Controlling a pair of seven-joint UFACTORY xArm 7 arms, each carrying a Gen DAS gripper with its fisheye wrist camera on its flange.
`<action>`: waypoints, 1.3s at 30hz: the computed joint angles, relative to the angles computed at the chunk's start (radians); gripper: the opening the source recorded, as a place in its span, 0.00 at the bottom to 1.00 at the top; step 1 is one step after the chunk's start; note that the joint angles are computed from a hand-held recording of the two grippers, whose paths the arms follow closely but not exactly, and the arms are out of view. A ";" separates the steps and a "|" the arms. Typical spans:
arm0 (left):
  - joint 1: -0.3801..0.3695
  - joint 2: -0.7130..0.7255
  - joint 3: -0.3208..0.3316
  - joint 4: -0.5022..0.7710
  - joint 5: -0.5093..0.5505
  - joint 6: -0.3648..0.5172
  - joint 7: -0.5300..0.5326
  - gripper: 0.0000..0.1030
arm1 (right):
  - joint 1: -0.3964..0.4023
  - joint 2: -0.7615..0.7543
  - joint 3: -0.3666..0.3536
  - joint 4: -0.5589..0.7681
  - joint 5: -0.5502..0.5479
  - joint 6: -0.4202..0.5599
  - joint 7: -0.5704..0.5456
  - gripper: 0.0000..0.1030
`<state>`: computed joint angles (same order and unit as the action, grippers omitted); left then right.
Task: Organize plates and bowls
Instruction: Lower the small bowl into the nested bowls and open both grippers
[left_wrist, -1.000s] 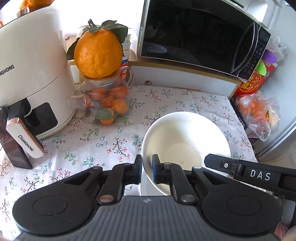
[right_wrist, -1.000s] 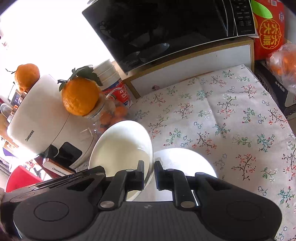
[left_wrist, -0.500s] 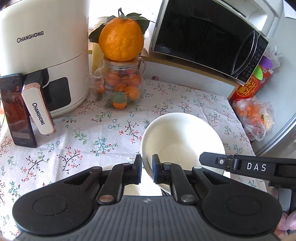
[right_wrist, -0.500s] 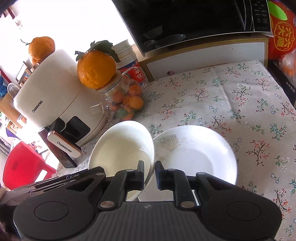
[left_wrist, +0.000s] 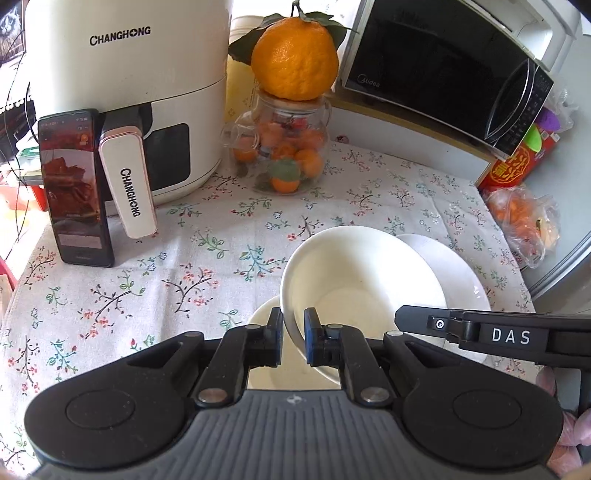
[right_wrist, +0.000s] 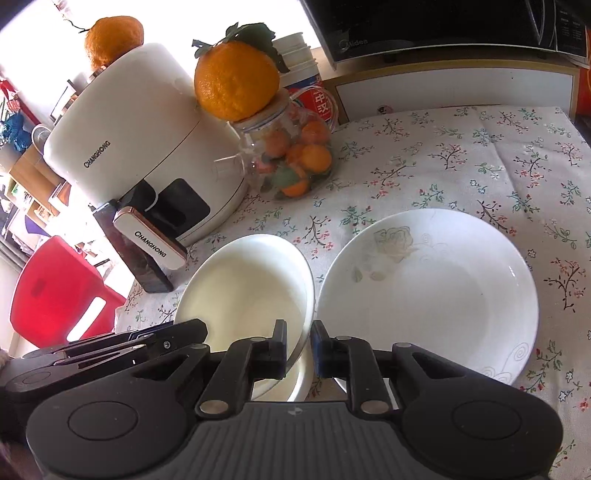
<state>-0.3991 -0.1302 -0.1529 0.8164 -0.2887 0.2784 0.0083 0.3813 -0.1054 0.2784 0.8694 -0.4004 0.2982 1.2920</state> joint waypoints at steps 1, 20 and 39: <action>0.009 0.000 -0.002 -0.001 0.023 0.009 -0.013 0.10 | 0.005 0.010 -0.001 0.004 0.013 -0.006 -0.012 0.14; 0.036 0.000 -0.011 -0.004 0.134 0.079 -0.051 0.11 | 0.075 0.072 -0.024 0.044 0.066 0.033 -0.107 0.14; 0.034 0.009 -0.011 -0.009 0.156 0.052 -0.066 0.61 | 0.078 0.054 -0.023 0.039 0.038 0.034 -0.103 0.42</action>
<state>-0.3647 -0.1211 -0.1640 0.8077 -0.1327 0.3307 -0.0580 0.4592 -0.0510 0.2559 0.9084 -0.3625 0.3320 1.1894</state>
